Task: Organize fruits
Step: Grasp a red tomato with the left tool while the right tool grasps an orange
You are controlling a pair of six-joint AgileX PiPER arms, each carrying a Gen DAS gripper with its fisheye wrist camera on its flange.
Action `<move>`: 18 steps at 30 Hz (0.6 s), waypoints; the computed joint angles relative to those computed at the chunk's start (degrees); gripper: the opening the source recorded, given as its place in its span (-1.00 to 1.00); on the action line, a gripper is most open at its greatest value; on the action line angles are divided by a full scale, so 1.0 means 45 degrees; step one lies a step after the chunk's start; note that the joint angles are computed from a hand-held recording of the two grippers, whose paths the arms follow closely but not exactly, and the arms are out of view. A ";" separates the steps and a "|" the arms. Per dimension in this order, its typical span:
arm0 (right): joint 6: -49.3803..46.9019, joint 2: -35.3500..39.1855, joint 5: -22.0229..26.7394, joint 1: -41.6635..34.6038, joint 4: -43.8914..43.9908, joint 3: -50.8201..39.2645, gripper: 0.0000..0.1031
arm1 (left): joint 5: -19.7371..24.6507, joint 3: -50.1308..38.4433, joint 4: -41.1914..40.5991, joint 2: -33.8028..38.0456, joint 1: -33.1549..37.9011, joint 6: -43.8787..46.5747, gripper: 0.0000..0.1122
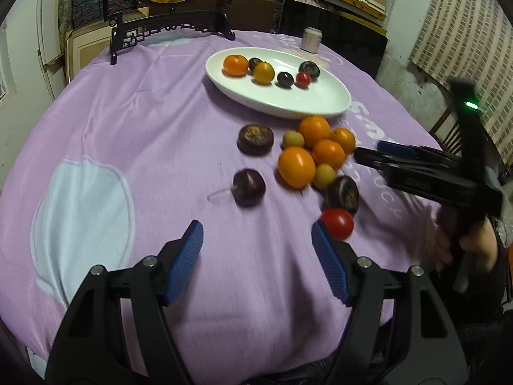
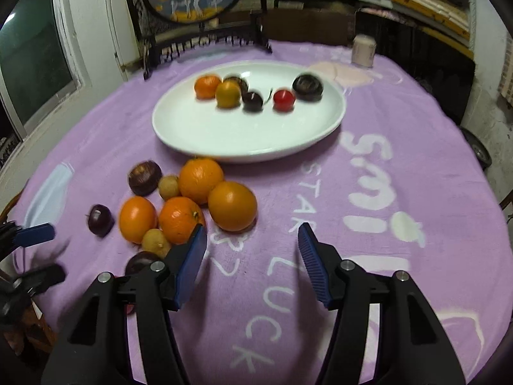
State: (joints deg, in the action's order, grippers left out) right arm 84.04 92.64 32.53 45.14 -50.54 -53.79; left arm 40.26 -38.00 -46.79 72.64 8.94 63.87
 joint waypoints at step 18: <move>0.1137 -0.2455 -0.1064 0.0318 0.0435 0.2329 -0.31 | -0.0346 0.0304 0.0636 0.0082 -0.2635 -0.1058 0.28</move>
State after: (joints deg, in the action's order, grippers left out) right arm 89.16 81.60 27.74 46.57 -48.58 -43.31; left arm 38.71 -36.64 -43.92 73.01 -2.92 59.10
